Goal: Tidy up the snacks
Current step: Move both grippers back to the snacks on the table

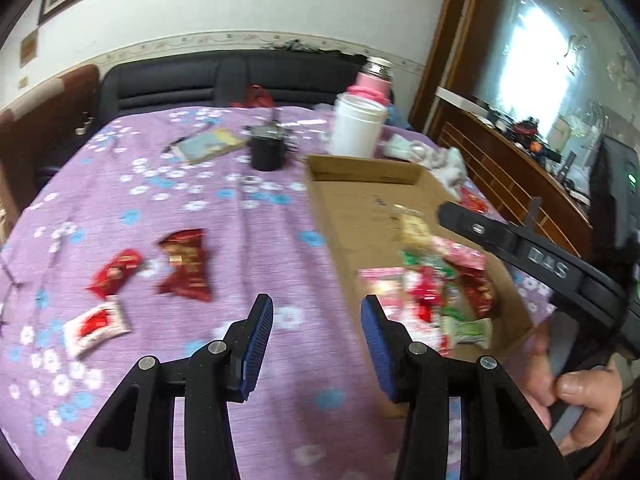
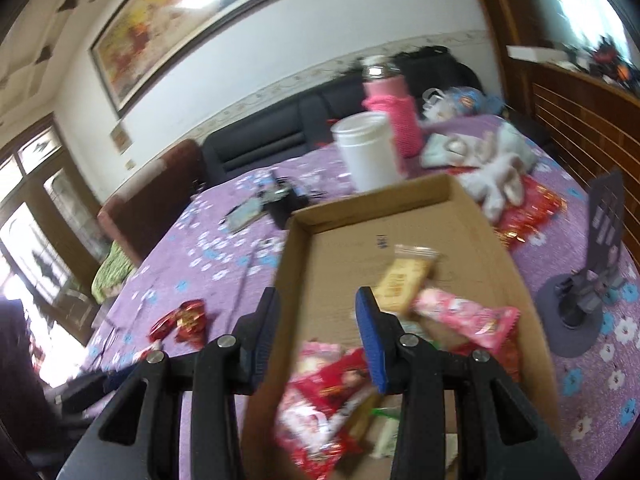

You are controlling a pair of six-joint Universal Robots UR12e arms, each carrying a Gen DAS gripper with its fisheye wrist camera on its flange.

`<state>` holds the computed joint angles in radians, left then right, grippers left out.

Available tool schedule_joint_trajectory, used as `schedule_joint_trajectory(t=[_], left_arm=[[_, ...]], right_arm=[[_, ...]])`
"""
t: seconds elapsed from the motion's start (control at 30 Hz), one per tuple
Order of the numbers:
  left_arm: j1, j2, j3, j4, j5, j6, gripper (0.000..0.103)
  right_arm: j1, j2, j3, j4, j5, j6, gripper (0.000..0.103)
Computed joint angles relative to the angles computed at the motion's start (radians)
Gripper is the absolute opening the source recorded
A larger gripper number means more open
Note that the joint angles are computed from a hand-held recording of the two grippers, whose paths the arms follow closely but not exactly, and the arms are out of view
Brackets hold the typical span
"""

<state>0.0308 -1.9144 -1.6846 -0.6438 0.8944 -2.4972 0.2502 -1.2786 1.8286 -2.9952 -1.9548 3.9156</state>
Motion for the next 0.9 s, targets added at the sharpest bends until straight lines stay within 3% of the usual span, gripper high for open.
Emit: schedule_joint_trajectory(t=[0.17,0.3,0.47,0.73,0.83,0.9], left_arm=[[0.041,-0.028,0.034,0.031,0.032,-0.010,0.049],[0.063,-0.071,0.083,0.037,0.074,-0.033,0.051],[0.076,-0.150,0.176,0.022,0.139,-0.068,0.052],[0.075,-0.218,0.263,-0.137,0.133,-0.039,0.052],[0.078,-0.196,0.240,-0.185,0.123,0.024,0.056],[0.082,-0.179,0.232,-0.260,0.103,0.097,0.057]], right_arm=[[0.018,0.022,-0.031,-0.017,0.047,-0.074,0.043],[0.018,0.033,-0.039,-0.034,0.104,-0.082,0.044],[0.025,0.042,-0.050,-0.016,0.105,-0.093,0.044],[0.022,0.042,-0.048,-0.013,0.113,-0.083,0.044],[0.023,0.042,-0.049,-0.010,0.110,-0.085,0.044],[0.022,0.042,-0.048,-0.013,0.114,-0.086,0.044]])
